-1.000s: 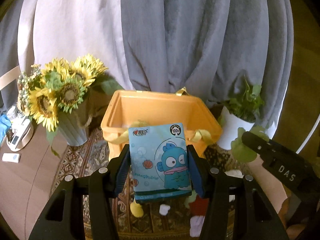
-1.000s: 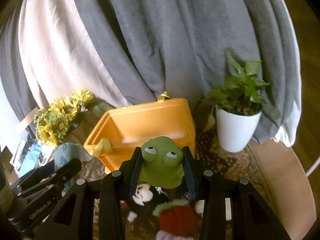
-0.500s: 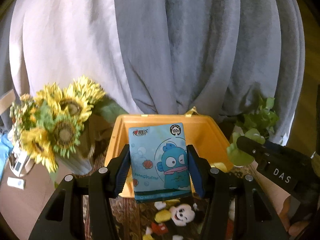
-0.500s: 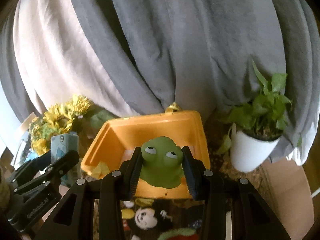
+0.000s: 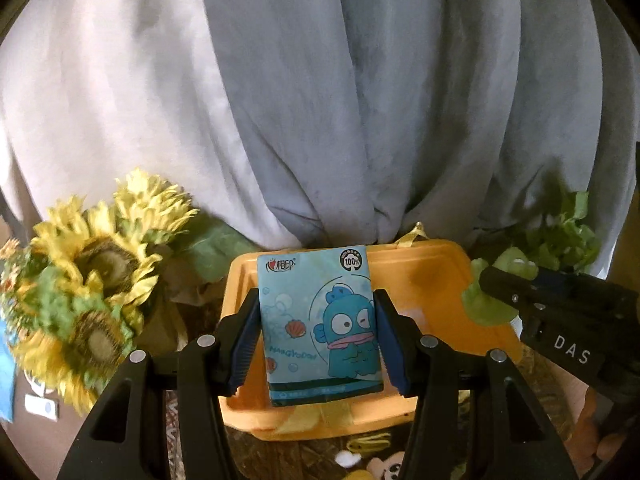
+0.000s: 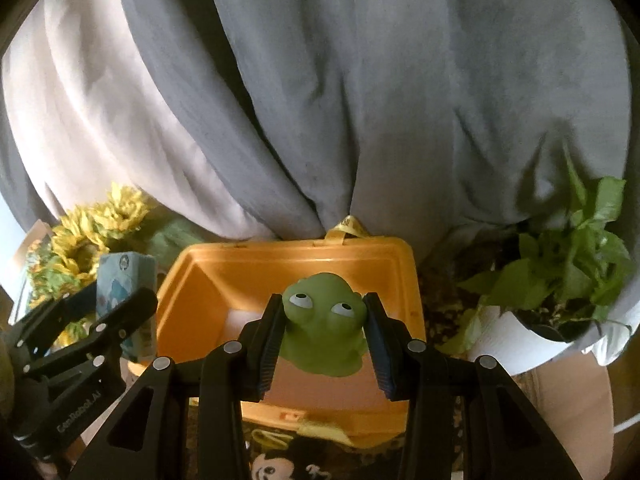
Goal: Organize soft objects
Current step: 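Lift the card pack with the left tool while the right tool carries the frog over the orange crate, then open the left tool over the crate while the right tool releases the frog inside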
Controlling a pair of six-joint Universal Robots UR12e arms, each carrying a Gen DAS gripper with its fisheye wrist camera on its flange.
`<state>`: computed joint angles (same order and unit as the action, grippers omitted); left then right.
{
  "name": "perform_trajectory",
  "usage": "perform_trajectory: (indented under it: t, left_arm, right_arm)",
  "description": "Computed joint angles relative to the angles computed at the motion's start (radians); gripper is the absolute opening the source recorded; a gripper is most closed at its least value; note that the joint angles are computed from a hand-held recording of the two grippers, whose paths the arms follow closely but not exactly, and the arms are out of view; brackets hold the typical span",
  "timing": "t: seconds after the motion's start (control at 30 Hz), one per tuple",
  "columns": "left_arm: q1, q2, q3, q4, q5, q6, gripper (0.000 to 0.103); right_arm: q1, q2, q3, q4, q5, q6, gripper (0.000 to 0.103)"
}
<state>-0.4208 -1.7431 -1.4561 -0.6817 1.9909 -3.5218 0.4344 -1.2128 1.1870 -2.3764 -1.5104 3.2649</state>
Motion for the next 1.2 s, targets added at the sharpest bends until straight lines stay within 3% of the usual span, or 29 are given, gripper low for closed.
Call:
perform_trajectory:
  t: [0.3, 0.8, 0.83, 0.93, 1.2]
  left_arm:
    - [0.055, -0.063, 0.091, -0.183, -0.129, 0.002, 0.054]
    - [0.084, -0.152, 0.185, -0.426, -0.21, 0.022, 0.055]
    - [0.084, -0.156, 0.188, -0.434, -0.213, 0.02, 0.056]
    - [0.087, -0.156, 0.195, -0.465, -0.229, 0.005, 0.072]
    - [0.071, -0.125, 0.171, -0.425, -0.176, -0.019, 0.075]
  right_arm:
    - [0.001, 0.084, -0.12, 0.18, -0.004, -0.045, 0.041]
    - [0.006, 0.185, -0.258, 0.446, -0.013, -0.094, 0.043]
    - [0.005, 0.187, -0.262, 0.453, -0.014, -0.092, 0.046]
    - [0.004, 0.184, -0.26, 0.451, -0.01, -0.092, 0.055]
    - [0.001, 0.132, -0.199, 0.349, -0.04, -0.075, 0.055]
